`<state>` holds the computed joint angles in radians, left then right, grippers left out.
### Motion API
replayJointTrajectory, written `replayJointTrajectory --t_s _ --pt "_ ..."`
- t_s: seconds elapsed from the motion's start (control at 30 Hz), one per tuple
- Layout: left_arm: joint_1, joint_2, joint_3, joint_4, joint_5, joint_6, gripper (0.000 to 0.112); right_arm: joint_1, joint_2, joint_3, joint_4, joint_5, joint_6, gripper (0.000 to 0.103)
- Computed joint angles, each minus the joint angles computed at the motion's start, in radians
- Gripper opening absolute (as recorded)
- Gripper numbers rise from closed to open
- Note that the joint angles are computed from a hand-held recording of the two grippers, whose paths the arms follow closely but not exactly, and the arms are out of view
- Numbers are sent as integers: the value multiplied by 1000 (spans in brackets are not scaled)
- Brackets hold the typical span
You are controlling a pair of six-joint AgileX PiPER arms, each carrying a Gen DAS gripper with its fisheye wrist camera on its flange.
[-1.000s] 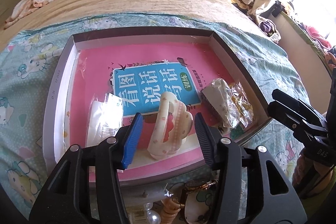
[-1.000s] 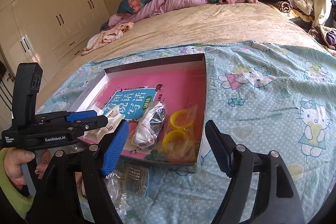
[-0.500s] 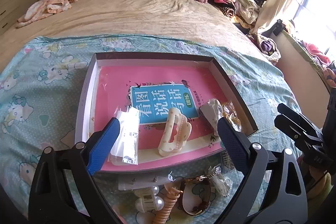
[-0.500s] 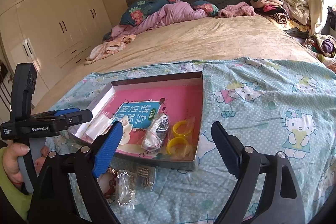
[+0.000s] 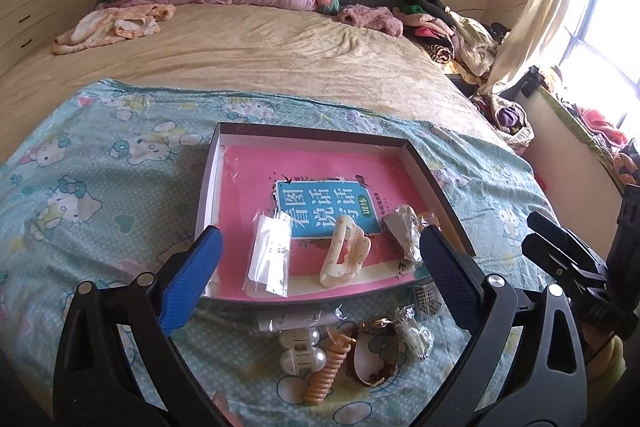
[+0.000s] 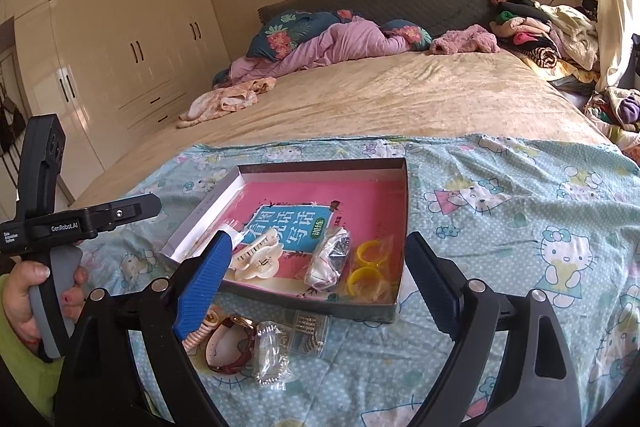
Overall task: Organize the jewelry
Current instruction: 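Withdraw both tools from the box back toward the remaining jewelry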
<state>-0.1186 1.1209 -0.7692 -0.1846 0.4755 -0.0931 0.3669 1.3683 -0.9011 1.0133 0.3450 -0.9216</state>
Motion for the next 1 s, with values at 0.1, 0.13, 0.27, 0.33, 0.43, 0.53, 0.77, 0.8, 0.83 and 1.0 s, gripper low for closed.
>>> replayJointTrajectory --t_s 0.1,0.13,0.27,0.33,0.43,0.53,0.77,0.8,0.83,1.0 --pt "2 -29 14 11 6 -10 92 16 -18 7 -22 -3 20 87" --pt "3 -36 17 14 9 -13 92 21 -24 9 -34 -2 30 87" --pt "14 -75 41 19 19 -13 92 40 -38 15 -63 -7 54 87" --pt "19 -91 52 20 25 -11 92 52 -46 20 -79 -10 70 87" --pt "31 -113 71 12 32 4 92 76 -58 27 -124 -17 112 87" --pt "34 -132 90 21 38 0 92 98 -64 33 -163 -21 150 87" --pt "60 -182 132 10 60 24 92 142 -69 49 -241 -29 227 87" --pt "58 -188 136 20 62 15 92 150 -70 51 -254 -29 240 87" --pt "58 -194 142 24 64 13 92 153 -72 56 -257 -28 243 87" --pt "52 -216 164 42 75 -2 92 176 -75 74 -307 -28 289 87"
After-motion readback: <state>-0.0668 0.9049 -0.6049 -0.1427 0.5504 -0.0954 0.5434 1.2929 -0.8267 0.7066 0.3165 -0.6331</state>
